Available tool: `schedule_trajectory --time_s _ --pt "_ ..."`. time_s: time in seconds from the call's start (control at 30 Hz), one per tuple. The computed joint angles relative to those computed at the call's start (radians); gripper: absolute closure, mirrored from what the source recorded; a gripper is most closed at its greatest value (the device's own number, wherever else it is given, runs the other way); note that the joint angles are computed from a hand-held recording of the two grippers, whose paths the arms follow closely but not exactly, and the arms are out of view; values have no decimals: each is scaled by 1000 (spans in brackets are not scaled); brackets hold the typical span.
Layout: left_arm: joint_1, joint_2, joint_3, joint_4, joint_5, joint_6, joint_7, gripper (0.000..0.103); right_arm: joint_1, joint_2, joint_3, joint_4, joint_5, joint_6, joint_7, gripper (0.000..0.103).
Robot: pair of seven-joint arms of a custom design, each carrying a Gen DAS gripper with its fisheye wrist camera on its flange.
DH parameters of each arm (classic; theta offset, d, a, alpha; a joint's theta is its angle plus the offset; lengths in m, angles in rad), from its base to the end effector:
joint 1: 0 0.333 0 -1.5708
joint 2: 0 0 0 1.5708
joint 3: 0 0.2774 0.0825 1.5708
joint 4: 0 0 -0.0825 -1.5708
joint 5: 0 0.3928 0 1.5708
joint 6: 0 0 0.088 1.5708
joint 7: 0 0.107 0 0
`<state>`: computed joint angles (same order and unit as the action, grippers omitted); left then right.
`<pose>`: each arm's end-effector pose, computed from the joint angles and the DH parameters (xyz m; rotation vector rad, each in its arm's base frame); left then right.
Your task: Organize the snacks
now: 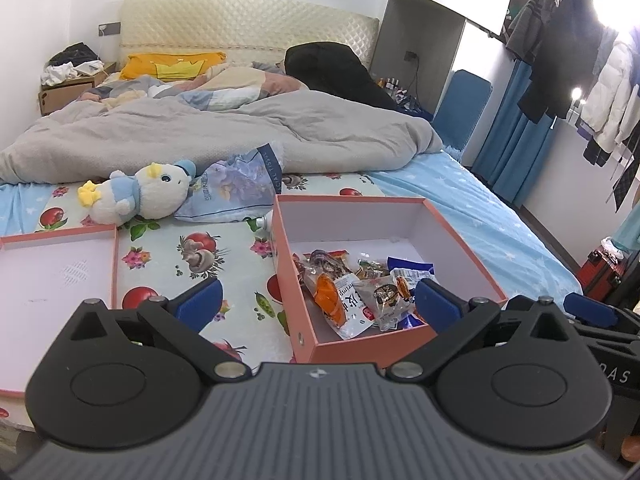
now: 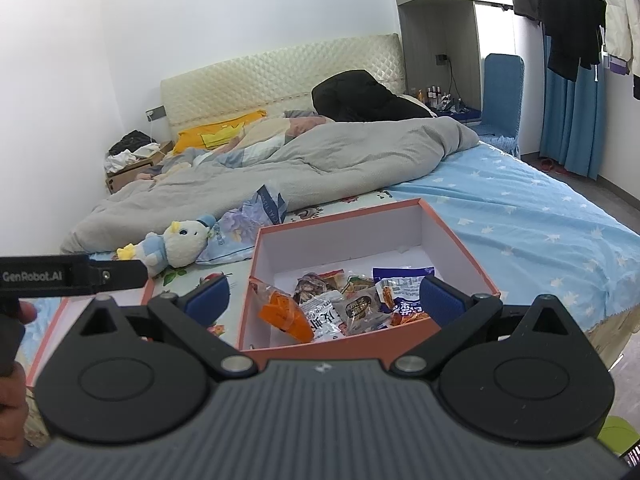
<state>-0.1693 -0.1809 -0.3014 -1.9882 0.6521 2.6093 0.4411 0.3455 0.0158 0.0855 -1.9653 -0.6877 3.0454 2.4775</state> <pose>0.4986 -0.2807 0.5878 -1.8561 1.5069 -0.9796 0.5331 0.2989 0.5371 -1.6183 1.3613 -0.6222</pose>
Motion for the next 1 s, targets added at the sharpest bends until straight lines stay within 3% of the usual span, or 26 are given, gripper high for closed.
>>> schedule_trajectory --time_s 0.2,1.0 --pt "-1 -4 -5 2 18 -11 -17 0 0 -2 3 -8 56 8 -42 0" --pt "-5 -6 -10 10 41 -33 -43 0 0 0 0 -10 47 24 -23 0"
